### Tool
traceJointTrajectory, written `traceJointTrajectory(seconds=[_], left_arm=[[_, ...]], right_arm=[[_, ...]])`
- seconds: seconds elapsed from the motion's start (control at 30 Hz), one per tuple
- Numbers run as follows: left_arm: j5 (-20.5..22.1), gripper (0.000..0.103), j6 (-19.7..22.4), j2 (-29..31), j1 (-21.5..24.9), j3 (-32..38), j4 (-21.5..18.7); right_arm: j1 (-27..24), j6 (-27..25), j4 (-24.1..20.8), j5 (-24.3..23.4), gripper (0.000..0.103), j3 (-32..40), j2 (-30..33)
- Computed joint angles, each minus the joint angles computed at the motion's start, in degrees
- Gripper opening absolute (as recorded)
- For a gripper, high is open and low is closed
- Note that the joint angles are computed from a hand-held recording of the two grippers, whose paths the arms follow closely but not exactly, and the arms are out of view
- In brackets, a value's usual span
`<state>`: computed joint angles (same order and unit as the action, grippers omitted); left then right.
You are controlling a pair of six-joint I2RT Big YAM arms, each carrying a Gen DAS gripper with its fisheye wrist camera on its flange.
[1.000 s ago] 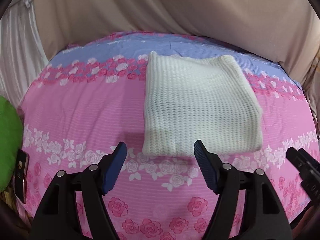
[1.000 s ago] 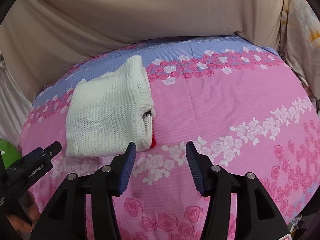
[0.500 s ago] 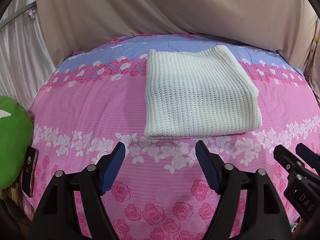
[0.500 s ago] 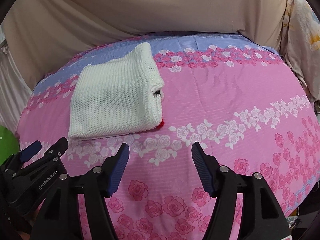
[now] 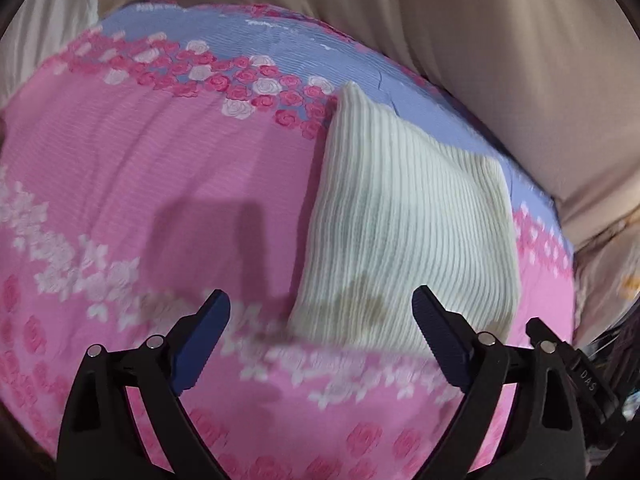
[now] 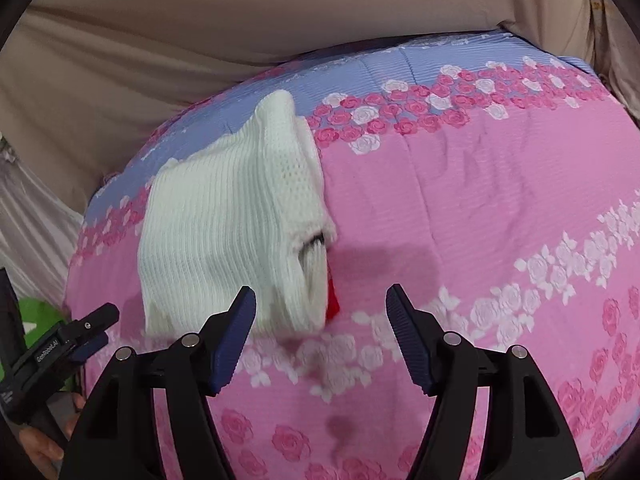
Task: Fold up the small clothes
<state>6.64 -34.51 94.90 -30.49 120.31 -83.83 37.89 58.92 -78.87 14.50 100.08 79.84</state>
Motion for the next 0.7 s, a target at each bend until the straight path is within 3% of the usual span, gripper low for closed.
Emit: traceJointTrajectory(seconds=[0.03,0.13,0.23,0.3,0.33,0.37,0.4,0.43,0.57,0.63,0.7], left_arm=[[1.99,0.091,-0.92,1.64,0.86,1.21,0.29],[5.62,0.091,-2.07,6.30,2.26,4.53,0.08],[9.17,0.093,-1.14,9.12,2.74,5.02,1.74],[11.82,0.093,-1.69,10.06,2.92,4.85,3.40],[12.25,0.081,-1.08,10.58,2.90,5.88,3.02],[17.01,0.054,0.03,11.51,3.20,7.45,2.74],[16.79,0.050,0.33,13.14,3.04,11.47,-0.42],[16.77,0.041,0.99,14.16,2.88,14.78,-2.59],[19.50,0.039,5.48,15.53,2.16,26.53,-9.55],[20.35,0.039,6.13,12.18,1.77,24.36,-10.26],[20.34,0.040,4.79,6.79,1.15,15.98,-7.89]], right_arm=[[-1.63,-1.82,2.19,-2.16,0.073,-0.02,0.67],[-5.43,-5.03,4.03,-7.73,0.076,0.68,4.04],[-8.06,-3.91,6.81,-13.27,0.077,-1.22,5.90],[-9.41,-0.81,12.96,-19.50,0.077,-5.00,5.57],[-9.29,0.31,14.32,-19.54,0.073,-5.61,5.40],[-9.05,-0.25,15.58,-19.87,0.058,-5.51,5.41],[-9.00,-0.30,14.80,-21.07,0.047,-4.20,5.96],[-8.68,-0.56,13.85,-20.47,0.040,-2.63,6.00],[-5.74,-3.47,9.54,-14.52,0.036,5.30,3.99],[-2.97,-4.82,6.01,-10.29,0.037,8.29,2.17],[-0.94,-3.65,4.18,-8.87,0.040,6.11,-0.49]])
